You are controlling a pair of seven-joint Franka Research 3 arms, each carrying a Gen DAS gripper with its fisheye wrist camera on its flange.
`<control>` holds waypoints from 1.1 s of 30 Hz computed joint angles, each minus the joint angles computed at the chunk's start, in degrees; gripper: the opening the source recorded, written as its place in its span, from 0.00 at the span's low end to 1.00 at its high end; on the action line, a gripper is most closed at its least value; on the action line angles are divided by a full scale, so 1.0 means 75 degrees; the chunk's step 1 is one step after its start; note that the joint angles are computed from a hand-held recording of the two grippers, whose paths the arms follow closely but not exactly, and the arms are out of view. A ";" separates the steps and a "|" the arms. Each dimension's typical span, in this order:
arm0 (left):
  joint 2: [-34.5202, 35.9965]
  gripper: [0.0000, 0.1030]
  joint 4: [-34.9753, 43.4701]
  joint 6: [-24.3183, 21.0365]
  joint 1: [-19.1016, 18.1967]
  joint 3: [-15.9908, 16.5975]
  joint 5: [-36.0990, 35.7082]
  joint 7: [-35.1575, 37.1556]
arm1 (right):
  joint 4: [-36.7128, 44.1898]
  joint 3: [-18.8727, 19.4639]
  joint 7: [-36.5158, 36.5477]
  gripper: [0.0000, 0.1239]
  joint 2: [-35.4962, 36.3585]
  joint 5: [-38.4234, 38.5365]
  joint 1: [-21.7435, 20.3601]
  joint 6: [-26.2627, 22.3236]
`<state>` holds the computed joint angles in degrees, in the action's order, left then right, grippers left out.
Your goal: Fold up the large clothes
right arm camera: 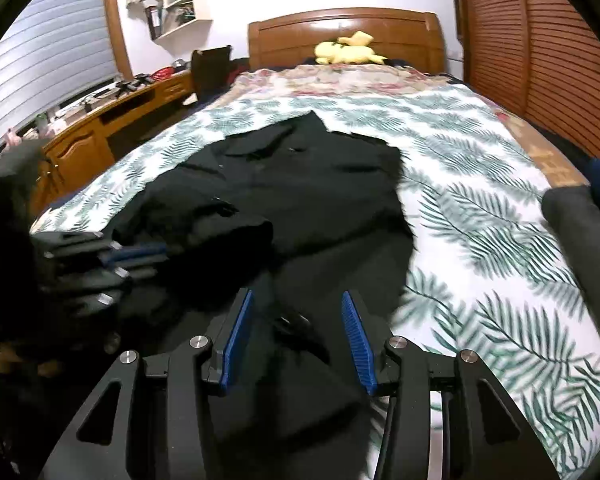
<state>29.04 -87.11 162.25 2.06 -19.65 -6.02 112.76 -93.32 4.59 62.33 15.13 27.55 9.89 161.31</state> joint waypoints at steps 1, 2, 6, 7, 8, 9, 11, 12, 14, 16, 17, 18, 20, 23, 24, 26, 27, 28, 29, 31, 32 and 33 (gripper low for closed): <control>-0.0157 0.10 -0.0152 0.0149 0.0142 -0.0074 -0.0111 0.0066 | 0.0115 -0.0009 0.0048 0.38 0.0090 -0.0082 0.0054 -0.0018; -0.0274 0.10 -0.0248 0.0251 0.0271 -0.0136 -0.0218 0.0128 | 0.0234 -0.0018 0.0108 0.38 0.0180 -0.0177 0.0110 -0.0055; -0.0701 0.10 -0.0620 0.0688 0.0474 0.0034 -0.0284 0.0100 | 0.0828 -0.0141 0.0514 0.38 0.0650 -0.0794 0.0416 -0.0204; -0.0782 0.10 -0.0688 0.0751 0.0516 0.0106 -0.0262 0.0044 | 0.0964 -0.0165 0.0605 0.38 0.0756 -0.0932 0.0472 -0.0233; -0.0807 0.10 -0.0703 0.0752 0.0592 0.0095 -0.0289 0.0046 | 0.1107 -0.0204 0.0721 0.38 0.0870 -0.1085 0.0538 -0.0264; -0.0855 0.10 -0.0737 0.0737 0.0703 0.0077 -0.0352 0.0061 | 0.1266 -0.0253 0.0852 0.38 0.0997 -0.1249 0.0608 -0.0310; -0.0920 0.10 -0.0796 0.0682 0.0846 0.0079 -0.0445 0.0086 | 0.1641 -0.0324 0.1085 0.38 0.1280 -0.1512 0.0697 -0.0458; -0.0948 0.10 -0.0834 0.0634 0.1016 -0.0029 -0.0611 0.0222 | 0.1821 -0.0360 0.1196 0.38 0.1415 -0.1631 0.0729 -0.0545; -0.0998 0.10 -0.0929 0.0648 0.1081 0.0037 -0.0716 0.0253 | 0.2153 -0.0422 0.1414 0.38 0.1650 -0.1835 0.0779 -0.0704; -0.1095 0.10 -0.1123 0.0720 0.1048 0.0238 -0.0642 0.0148 | 0.2408 -0.0487 0.1636 0.38 0.1827 -0.2020 0.0832 -0.0803; -0.1109 0.10 -0.1175 0.0739 0.1024 0.0303 -0.0596 0.0097 | 0.2529 -0.0510 0.1737 0.38 0.1900 -0.2098 0.0850 -0.0861; -0.1121 0.10 -0.1231 0.0763 0.0977 0.0421 -0.0494 0.0004 | 0.2599 -0.0503 0.1793 0.38 0.1942 -0.2140 0.0845 -0.0884; -0.1145 0.10 -0.1343 0.0839 0.0878 0.0639 -0.0236 -0.0208 | 0.2667 -0.0480 0.1871 0.38 0.1968 -0.2204 0.0846 -0.0894; -0.1178 0.10 -0.1520 0.0933 0.0809 0.0899 0.0150 -0.0591 | 0.2706 -0.0453 0.1923 0.38 0.2002 -0.2277 0.0847 -0.0846; -0.1174 0.10 -0.1560 0.0901 0.0868 0.0898 0.0174 -0.0654 | 0.2695 -0.0446 0.1922 0.38 0.2008 -0.2297 0.0847 -0.0834; -0.1156 0.10 -0.1611 0.0809 0.0944 0.0924 0.0226 -0.0796 | 0.2657 -0.0424 0.1891 0.38 0.2005 -0.2314 0.0828 -0.0806; -0.1139 0.10 -0.1628 0.0757 0.0982 0.0913 0.0233 -0.0839 | 0.2684 -0.0447 0.1919 0.38 0.2029 -0.2351 0.0846 -0.0823; -0.1111 0.10 -0.1638 0.0714 0.0986 0.0939 0.0268 -0.0913 | 0.2629 -0.0420 0.1874 0.38 0.1995 -0.2334 0.0814 -0.0808; -0.1132 0.10 -0.1708 0.0726 0.0997 0.0950 0.0302 -0.0959 | 0.2606 -0.0401 0.1846 0.38 0.1983 -0.2318 0.0795 -0.0803; -0.1129 0.10 -0.1776 0.0704 0.1008 0.0991 0.0388 -0.1054 | 0.2543 -0.0395 0.1824 0.38 0.1933 -0.2316 0.0790 -0.0793; -0.1145 0.10 -0.1820 0.0690 0.1001 0.1013 0.0423 -0.1123 | 0.2522 -0.0397 0.1820 0.38 0.1922 -0.2318 0.0791 -0.0776; -0.1175 0.09 -0.1881 0.0689 0.1037 0.0983 0.0406 -0.1136 | 0.2506 -0.0396 0.1821 0.38 0.1912 -0.2312 0.0787 -0.0764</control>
